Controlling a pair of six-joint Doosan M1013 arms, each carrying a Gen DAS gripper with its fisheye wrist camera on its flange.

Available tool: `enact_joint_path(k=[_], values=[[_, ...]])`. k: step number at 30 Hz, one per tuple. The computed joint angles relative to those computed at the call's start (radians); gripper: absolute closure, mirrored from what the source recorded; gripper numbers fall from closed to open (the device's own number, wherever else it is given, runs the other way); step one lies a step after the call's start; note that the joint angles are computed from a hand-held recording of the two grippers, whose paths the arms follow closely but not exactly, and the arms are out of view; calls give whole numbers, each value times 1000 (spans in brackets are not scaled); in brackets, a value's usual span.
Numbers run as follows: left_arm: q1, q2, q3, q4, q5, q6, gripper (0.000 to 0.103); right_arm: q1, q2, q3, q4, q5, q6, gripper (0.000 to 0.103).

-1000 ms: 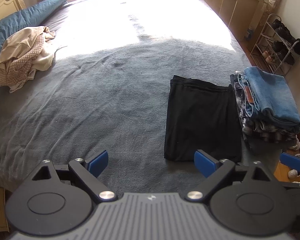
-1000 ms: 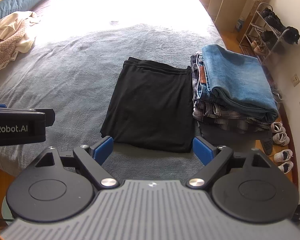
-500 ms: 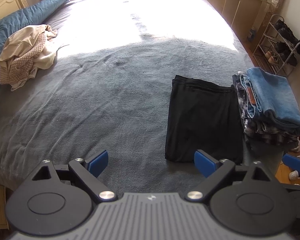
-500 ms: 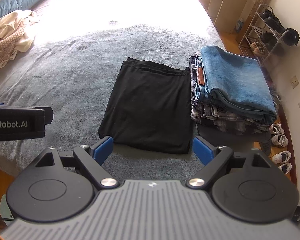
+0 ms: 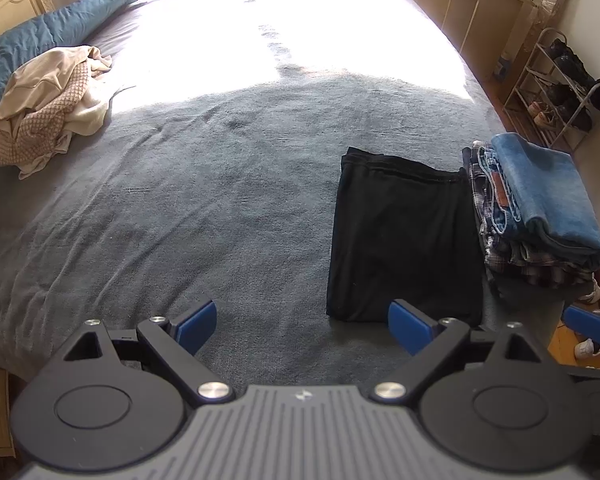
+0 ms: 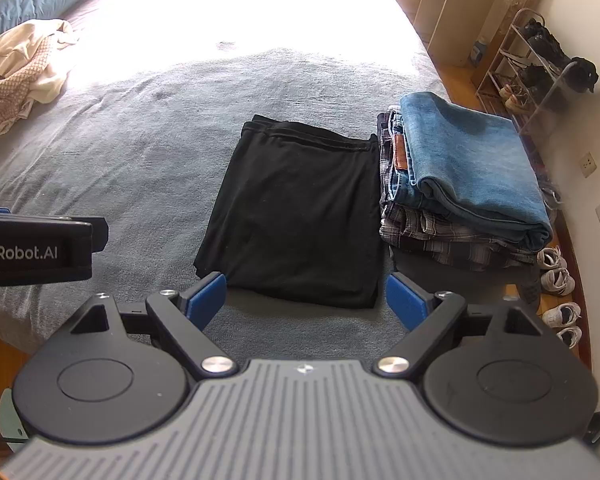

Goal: Fold clothes

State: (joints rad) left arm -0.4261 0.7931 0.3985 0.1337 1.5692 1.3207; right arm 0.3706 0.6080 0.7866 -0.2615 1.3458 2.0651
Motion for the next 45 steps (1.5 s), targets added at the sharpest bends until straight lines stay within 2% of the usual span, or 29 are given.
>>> enact_joint_path(k=[45], values=[[5, -6, 19, -17, 20, -33, 9, 4, 5, -6, -16, 10, 5, 16]])
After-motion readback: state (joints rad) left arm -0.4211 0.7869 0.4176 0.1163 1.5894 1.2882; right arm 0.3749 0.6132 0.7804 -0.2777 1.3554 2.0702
